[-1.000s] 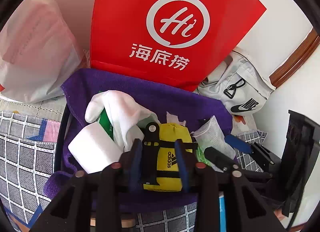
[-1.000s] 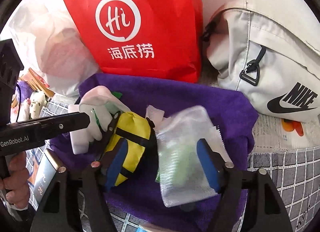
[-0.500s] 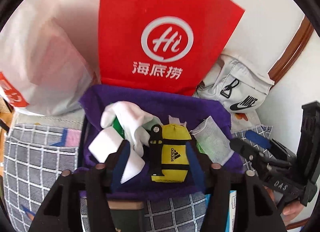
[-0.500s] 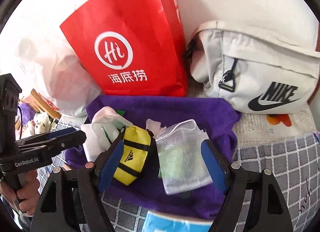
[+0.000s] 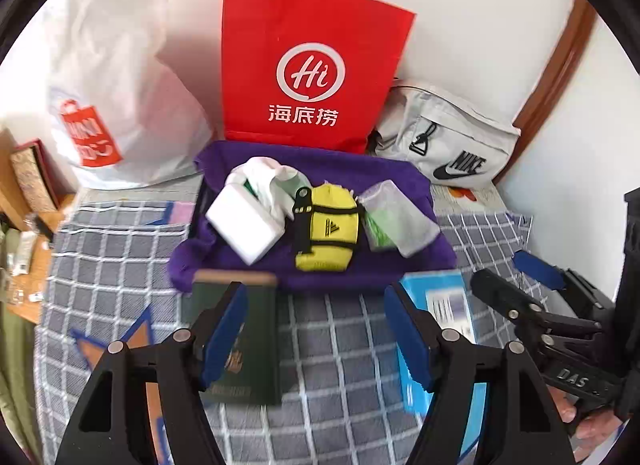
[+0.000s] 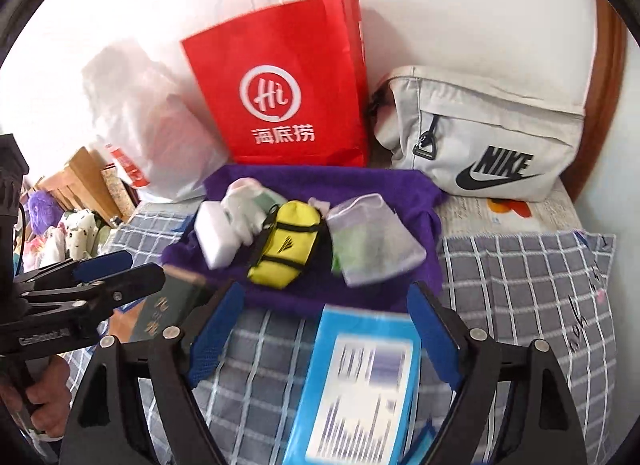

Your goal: Organize soft objects

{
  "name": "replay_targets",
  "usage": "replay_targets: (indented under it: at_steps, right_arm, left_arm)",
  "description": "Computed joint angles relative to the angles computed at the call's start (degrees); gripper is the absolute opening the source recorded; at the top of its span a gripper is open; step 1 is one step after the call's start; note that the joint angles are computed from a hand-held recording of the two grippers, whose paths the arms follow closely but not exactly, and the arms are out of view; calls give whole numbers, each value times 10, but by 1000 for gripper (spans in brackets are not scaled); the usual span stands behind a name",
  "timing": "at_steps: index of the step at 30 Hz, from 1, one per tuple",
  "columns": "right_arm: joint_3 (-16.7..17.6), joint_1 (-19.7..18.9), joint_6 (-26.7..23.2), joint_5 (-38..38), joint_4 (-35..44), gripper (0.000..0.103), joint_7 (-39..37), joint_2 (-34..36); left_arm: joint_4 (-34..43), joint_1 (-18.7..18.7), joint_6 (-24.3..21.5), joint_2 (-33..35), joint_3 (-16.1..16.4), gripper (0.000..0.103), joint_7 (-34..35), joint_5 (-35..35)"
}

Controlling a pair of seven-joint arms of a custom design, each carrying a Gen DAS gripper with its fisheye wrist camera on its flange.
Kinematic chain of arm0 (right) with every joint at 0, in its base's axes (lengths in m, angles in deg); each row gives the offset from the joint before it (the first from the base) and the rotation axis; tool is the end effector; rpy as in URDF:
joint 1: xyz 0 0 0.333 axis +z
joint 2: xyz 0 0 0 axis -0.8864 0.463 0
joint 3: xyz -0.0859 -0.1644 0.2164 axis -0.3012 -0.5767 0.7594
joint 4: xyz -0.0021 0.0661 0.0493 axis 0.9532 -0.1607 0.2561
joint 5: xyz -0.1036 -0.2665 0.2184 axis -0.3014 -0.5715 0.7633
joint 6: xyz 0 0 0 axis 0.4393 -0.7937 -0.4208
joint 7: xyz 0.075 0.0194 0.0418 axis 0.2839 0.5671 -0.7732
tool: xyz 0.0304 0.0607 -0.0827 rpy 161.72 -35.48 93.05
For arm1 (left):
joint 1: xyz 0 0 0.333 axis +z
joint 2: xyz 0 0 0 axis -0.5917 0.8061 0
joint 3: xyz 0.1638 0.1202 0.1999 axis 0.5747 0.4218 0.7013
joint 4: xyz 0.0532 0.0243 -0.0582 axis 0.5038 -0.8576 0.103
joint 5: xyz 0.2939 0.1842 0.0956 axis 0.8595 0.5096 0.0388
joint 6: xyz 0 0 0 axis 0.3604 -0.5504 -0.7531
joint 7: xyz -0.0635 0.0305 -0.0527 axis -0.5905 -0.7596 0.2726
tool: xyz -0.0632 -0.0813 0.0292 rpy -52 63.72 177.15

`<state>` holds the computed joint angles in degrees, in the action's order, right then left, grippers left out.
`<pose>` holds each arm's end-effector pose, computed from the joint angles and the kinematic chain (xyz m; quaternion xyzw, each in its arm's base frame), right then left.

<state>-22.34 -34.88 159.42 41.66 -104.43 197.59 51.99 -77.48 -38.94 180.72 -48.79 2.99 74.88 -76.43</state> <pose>0.5411 0.3098 0.4921 -0.6761 0.6340 -0.1876 0.3252 0.5450 -0.0662 0.5018 -0.6246 0.7072 -0.2993 0.1422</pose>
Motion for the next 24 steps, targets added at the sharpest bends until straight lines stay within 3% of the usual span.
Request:
replay_targets:
  at_steps: [4,7,17,24]
  right_arm:
    - [-8,24,-6,-143,-78,103,149,-78]
    - [20,18,-47,-202,-117,103,206,-126]
    - [116,-22,-76,-189,-253,103,259,-270]
    - [174,-52,-85,-152,-322,103,268,-357]
  left_arm:
    - [-97,-10,43,-95,2,87,-30,23]
    - [-157,-29,53,-160,17,91,-42,39]
    - [-308,-66,47,-343,39,93,-138,129]
    - [-379,-68,39,-455,32,93,-202,195]
